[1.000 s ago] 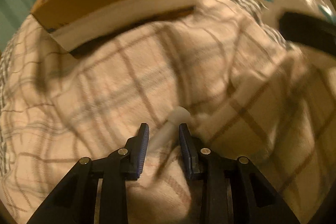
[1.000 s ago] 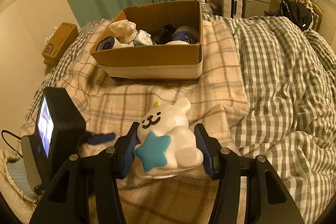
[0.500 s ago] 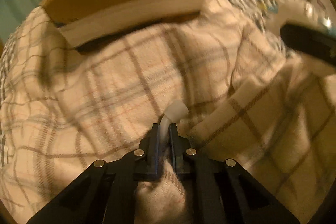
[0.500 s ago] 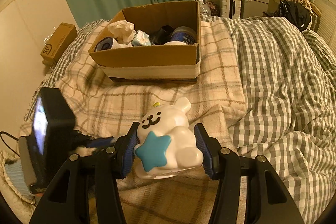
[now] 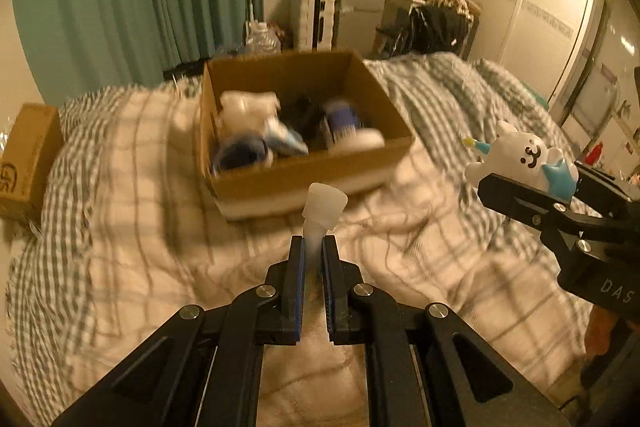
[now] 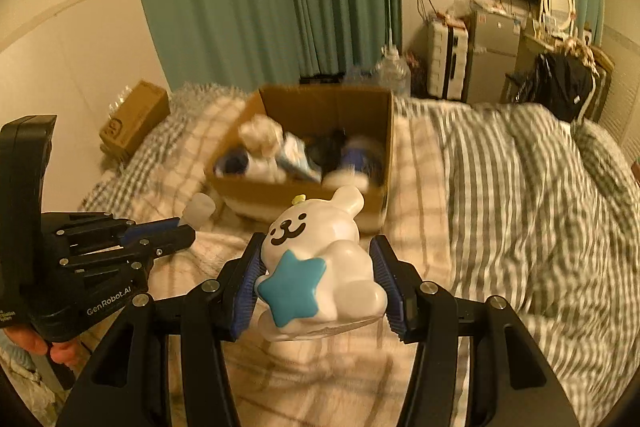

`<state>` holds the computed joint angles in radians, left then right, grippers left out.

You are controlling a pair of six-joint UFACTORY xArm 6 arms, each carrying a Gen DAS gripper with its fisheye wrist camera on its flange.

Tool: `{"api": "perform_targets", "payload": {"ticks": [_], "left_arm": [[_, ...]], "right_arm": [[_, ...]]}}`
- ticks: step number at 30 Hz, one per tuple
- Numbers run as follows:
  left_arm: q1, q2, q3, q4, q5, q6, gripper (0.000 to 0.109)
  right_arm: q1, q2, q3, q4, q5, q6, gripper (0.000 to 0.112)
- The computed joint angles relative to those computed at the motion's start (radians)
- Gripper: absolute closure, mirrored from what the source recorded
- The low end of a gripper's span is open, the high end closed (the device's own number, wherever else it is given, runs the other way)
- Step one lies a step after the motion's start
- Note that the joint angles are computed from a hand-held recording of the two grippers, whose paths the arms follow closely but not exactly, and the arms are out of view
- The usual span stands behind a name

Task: Organize objects
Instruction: 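Carry the tube and bear toy over the box and open both tools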

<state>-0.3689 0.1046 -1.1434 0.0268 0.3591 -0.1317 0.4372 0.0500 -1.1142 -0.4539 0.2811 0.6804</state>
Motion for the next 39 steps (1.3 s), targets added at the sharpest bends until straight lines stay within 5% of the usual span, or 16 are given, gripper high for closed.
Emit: {"api": "perform_targets", "payload": {"ticks": [11, 23, 31, 35, 39], "left_arm": [[0.035, 0.111, -0.242, 0.004, 0.043, 0.014, 0.101], [0.066, 0.455, -0.757, -0.021, 0.133, 0.036, 0.101], [0.073, 0.677, -1.007, 0.006, 0.205, 0.009, 0.101], [0.07, 0.727, -1.066, 0.021, 0.257, 0.01, 0.095], [0.065, 0.704, -1.034, 0.086, 0.27, -0.038, 0.088]], "right_arm": [[-0.024, 0.114, -0.224, 0.05, 0.021, -0.105, 0.06], [-0.074, 0.455, -0.698, 0.164, 0.114, -0.272, 0.06], [-0.098, 0.65, -0.886, 0.287, 0.152, -0.373, 0.06], [-0.106, 0.658, -0.863, 0.3, 0.123, -0.391, 0.037], [-0.112, 0.613, -0.805, 0.246, 0.107, -0.335, 0.034]]}}
